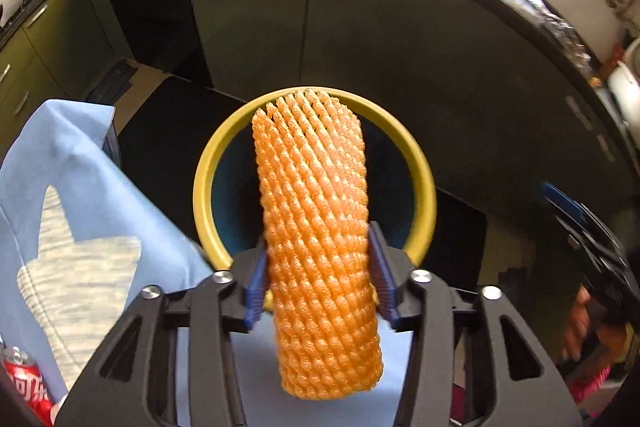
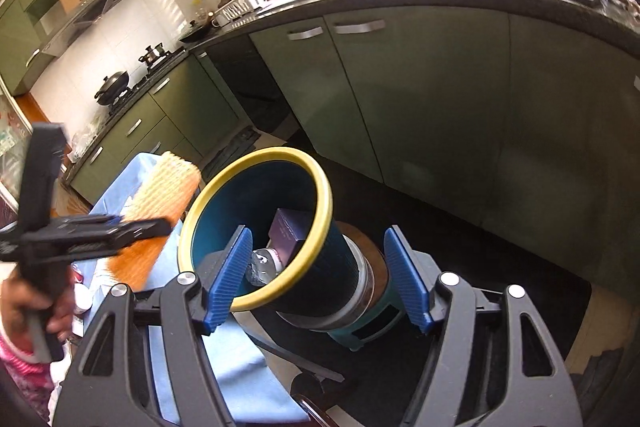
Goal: Collect trash
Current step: 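Carry the orange foam net over the bin and open the left gripper, then grasp the white pill bottle with the right gripper and lift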
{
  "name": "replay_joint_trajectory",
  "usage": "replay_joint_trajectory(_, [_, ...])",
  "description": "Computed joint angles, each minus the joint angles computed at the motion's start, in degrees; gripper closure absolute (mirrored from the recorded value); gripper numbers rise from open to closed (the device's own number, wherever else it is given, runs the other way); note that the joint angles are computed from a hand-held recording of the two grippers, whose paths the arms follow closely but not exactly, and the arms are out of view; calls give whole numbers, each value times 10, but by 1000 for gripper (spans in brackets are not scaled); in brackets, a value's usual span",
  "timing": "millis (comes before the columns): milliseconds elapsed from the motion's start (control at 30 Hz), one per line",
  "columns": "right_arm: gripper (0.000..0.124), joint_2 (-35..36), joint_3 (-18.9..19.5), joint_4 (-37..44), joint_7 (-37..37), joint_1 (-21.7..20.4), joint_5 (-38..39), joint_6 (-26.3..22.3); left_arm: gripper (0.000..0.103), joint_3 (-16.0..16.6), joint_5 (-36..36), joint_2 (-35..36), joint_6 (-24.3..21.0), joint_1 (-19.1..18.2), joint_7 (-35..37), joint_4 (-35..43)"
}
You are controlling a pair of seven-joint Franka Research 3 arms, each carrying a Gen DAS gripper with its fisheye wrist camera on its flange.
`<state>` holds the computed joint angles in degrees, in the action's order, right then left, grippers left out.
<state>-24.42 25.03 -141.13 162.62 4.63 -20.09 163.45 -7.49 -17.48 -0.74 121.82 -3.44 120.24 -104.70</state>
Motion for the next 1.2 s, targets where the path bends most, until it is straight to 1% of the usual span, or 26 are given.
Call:
replay_joint_trajectory(33, [58,-2,-2,-3,1,1,1,1,41,-3,8,9,7,-2,-9,6])
replay_joint_trajectory(100, [58,-5,-1,-5,4,-1,3,1,37,-7,27,16,35,-5,-40,6])
replay_joint_trajectory(200, [58,-7,-1,-7,3,-1,5,1,23,-6,20,0,58,-4,-40,-7])
replay_joint_trajectory(267, [57,-4,1,-5,3,-2,4,1,21,0,10,-25,68,-1,-30,-26])
replay_joint_trajectory(300, [57,-1,0,-3,1,-1,5,2,19,5,0,-41,70,0,-20,-38])
replay_joint_trajectory(367, [57,10,1,6,-4,2,3,2,12,21,-31,-78,79,2,-1,-63])
replay_joint_trajectory(400, [57,16,0,11,-7,5,2,1,10,32,-47,-98,83,2,11,-78])
replay_joint_trajectory(467, [57,29,-2,25,-15,11,-1,-2,10,56,-79,-140,87,1,31,-106])
replay_joint_trajectory(567, [57,49,-8,49,-28,27,-10,-15,7,96,-113,-197,80,3,42,-140])
replay_joint_trajectory(600, [57,54,-11,55,-30,34,-13,-17,5,109,-121,-225,87,7,45,-161])
replay_joint_trajectory(700, [57,88,-24,91,-58,63,-18,-26,5,146,-115,-287,109,20,60,-205])
replay_joint_trajectory(733, [56,98,-29,102,-67,74,-20,-29,5,163,-109,-299,110,26,64,-210])
replay_joint_trajectory(800, [56,128,-40,134,-96,102,-20,-35,5,191,-93,-333,117,43,70,-232])
replay_joint_trajectory(833, [56,143,-47,149,-114,118,-16,-34,5,204,-83,-347,131,55,72,-244])
replay_joint_trajectory(900, [56,180,-58,185,-156,150,-3,-29,5,217,-56,-372,159,82,60,-267])
replay_joint_trajectory(933, [56,200,-62,206,-182,167,8,-28,5,225,-38,-383,172,100,52,-278])
replay_joint_trajectory(1000, [56,242,-69,253,-250,199,49,-28,5,249,-13,-396,184,125,42,-291])
replay_joint_trajectory(1100, [56,305,-64,328,-354,235,104,-34,5,279,13,-402,189,151,27,-300])
replay_joint_trajectory(1167, [56,352,-46,387,-445,249,156,-44,5,299,22,-400,185,160,28,-302])
replay_joint_trajectory(1200, [56,370,-39,412,-476,256,172,-54,5,306,23,-400,183,163,29,-304])
